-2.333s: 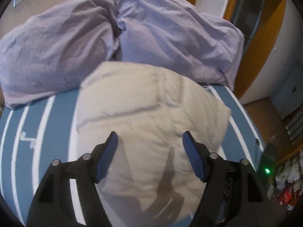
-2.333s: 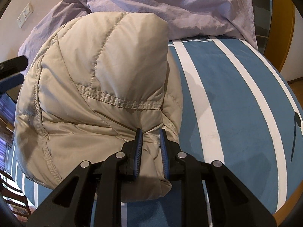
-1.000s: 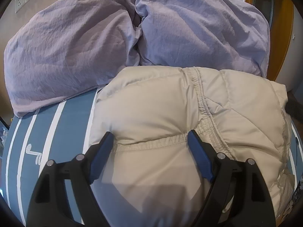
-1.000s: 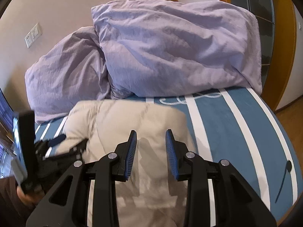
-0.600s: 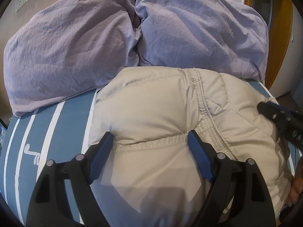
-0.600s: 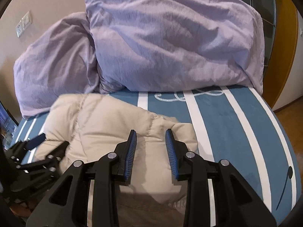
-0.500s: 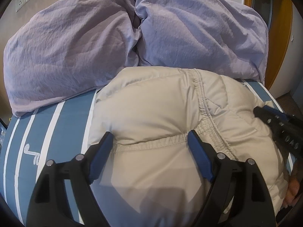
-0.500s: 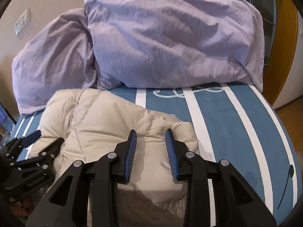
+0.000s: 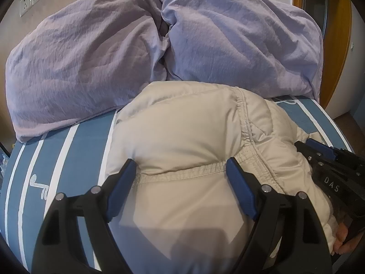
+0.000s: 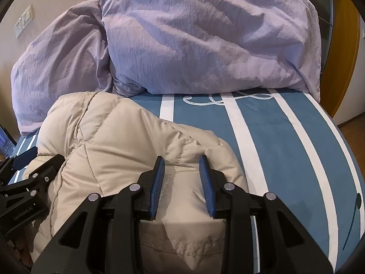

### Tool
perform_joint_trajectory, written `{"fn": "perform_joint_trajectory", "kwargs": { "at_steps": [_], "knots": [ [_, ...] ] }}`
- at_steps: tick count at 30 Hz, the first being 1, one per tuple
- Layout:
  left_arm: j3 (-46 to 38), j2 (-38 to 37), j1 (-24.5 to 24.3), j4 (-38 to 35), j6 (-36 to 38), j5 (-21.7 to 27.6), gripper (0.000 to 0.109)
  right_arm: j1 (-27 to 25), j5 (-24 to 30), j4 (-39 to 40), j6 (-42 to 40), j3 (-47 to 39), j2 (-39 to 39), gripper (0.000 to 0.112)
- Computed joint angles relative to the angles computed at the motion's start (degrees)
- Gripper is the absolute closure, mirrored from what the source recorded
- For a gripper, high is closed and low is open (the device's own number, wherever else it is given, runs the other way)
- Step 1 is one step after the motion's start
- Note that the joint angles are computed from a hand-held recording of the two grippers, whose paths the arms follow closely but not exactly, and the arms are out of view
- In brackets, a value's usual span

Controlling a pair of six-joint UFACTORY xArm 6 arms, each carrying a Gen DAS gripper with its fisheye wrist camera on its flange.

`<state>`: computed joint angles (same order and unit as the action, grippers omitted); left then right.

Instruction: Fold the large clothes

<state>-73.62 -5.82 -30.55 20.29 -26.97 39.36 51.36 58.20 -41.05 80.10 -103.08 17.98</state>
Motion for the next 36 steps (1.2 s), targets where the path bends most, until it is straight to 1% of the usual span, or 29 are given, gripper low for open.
{"fn": "perform_joint_trajectory", "kwargs": {
  "at_steps": [5, 8, 11, 16, 20, 23, 25, 28, 31, 36],
  "knots": [
    [-0.38, -0.42, -0.10, -0.29, -0.18, 0.25, 0.028, 0.29, -0.21, -1.41, 0.64, 0.70, 0.11, 0.079],
    [-1.64, -0.33, -0.25, -0.92, 0.29, 1.24, 0.028, 0.19, -0.60, -1.61, 0.98, 1.27, -0.06, 0.079],
    [-4.07, 0.42, 0.16, -2.50, 0.78, 1.98, 0.028, 0.13, -1.05, -1.79, 1.43, 1.71, -0.25, 0.079],
    [-9.00, 2.72, 0.81, -1.66, -0.28, 2.84, 0.027, 0.07, -1.55, -2.10, 1.94, 2.29, -0.55, 0.079],
    [-13.62, 6.10, 0.74, 1.78, -1.44, 5.38, 0.027, 0.04, -1.96, -2.39, 2.42, 2.68, -0.73, 0.079],
    [-15.80, 8.60, 0.60, 2.42, -1.34, 8.88, 0.026, 0.03, -2.14, -2.51, 2.51, 2.92, -0.87, 0.079],
    [-15.26, 9.51, 1.24, 1.52, -1.66, 8.83, 0.022, 0.05, -2.04, -2.62, 2.49, 2.69, -0.73, 0.079],
    [-14.83, 9.94, 1.91, 0.07, -1.56, 8.51, 0.019, 0.07, -1.94, -2.68, 2.55, 2.48, -0.59, 0.078],
    [-13.94, 10.02, 1.95, 0.57, -1.73, 8.02, 0.018, 0.10, -2.02, -2.85, 2.62, 2.77, -0.76, 0.078],
    [-11.83, 9.38, 2.20, 1.28, -2.44, 5.89, 0.018, 0.19, -1.93, -3.13, 2.75, 2.82, -0.76, 0.078]
  ]
}}
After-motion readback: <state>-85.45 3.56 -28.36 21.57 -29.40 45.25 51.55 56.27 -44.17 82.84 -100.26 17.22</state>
